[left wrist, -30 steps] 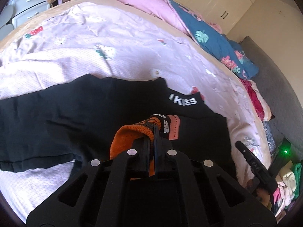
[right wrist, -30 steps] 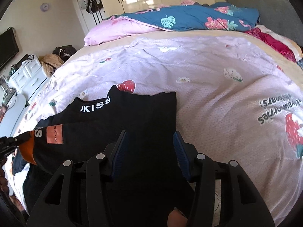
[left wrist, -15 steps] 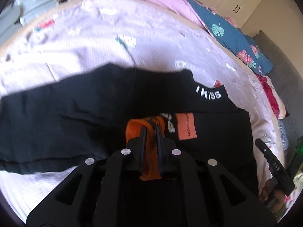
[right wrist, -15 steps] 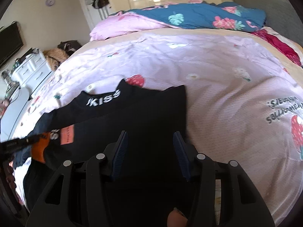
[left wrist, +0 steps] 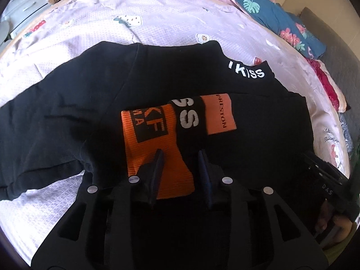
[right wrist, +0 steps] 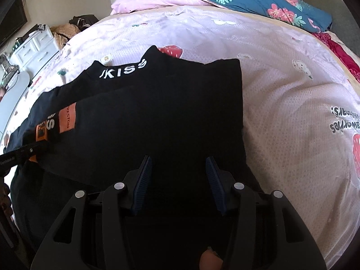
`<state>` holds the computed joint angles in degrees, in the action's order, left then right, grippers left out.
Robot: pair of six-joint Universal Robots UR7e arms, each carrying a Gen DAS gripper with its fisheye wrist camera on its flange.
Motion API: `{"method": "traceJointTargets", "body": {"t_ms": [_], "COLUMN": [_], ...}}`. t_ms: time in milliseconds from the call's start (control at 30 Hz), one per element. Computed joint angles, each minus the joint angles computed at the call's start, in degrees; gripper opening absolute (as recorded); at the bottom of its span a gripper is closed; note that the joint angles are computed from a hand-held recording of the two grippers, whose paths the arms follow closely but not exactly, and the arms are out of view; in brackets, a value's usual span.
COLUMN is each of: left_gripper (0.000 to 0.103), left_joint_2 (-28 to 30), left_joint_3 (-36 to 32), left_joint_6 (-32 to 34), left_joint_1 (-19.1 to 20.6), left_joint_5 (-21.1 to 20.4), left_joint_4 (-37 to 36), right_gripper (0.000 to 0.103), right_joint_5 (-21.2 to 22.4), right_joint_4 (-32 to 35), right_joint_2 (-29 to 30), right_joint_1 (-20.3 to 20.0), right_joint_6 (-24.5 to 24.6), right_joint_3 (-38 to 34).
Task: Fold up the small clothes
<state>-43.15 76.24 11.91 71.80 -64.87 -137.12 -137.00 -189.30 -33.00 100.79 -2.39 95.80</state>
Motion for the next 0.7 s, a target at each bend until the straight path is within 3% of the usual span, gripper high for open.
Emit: {"method": "traceJointTargets", "body": {"t_ms": [67, 100, 133, 167, 233, 300, 367, 433, 700], "left_gripper": [0.031, 0.037, 0.051, 0.055, 0.055, 0.058, 0.079, 0.092, 0.094], "left_joint_2": [-0.6, -1.1, -1.7, -2.3, -3.0, -3.7, -4.3, -5.1, -7.4], "left_joint_3": [0.7, 1.3, 2.2, 3.2, 4.0, 4.4, 4.7, 5.7, 6.9], "left_joint_6": [0.1, 0.5, 1.2, 1.9, 2.1, 1.2, 0.3, -0.2, -0.7], "left_joint_1": [0.0, -0.2, -0.5, -0.7, -1.0, -1.0, -1.0, -1.2, -1.2], "left_joint_5": [-0.4, -0.5, -0.6, -0.9, -1.3, -1.4, -1.6, -0.9, -1.1], "left_joint_4": [-0.7, -1.2, -2.3, -3.5, -4.1, -4.3, -4.8, -6.1, -6.9], "right_gripper": [0.05, 0.054, 0.06, 0.064, 0.08, 0.085, 0.095, 0.098, 0.099], "right_joint_5": [-0.5, -0.3, 0.2, 0.3, -0.3, -1.0, -1.5, -1.9, -3.2], "right_joint_4": [-1.4, -2.5, -3.8, -5.0, -8.0, -9.4, -10.8, -13.3, -16.4], "right_joint_2": [0.3, 0.3, 0.1, 0.1, 0.4, 0.6, 0.5, 0.7, 1.0], "right_joint_1": [0.3, 0.5, 0.8, 1.1, 2.1, 2.9, 3.7, 4.4, 6.9], "right_joint_6": [-0.6, -1.0, -1.1, -1.5, -3.5, -4.5, -5.0, -5.9, -7.3], "right_joint_3": [0.1, 0.4, 1.0, 1.4, 1.7, 1.8, 2.1, 2.3, 2.0]}}
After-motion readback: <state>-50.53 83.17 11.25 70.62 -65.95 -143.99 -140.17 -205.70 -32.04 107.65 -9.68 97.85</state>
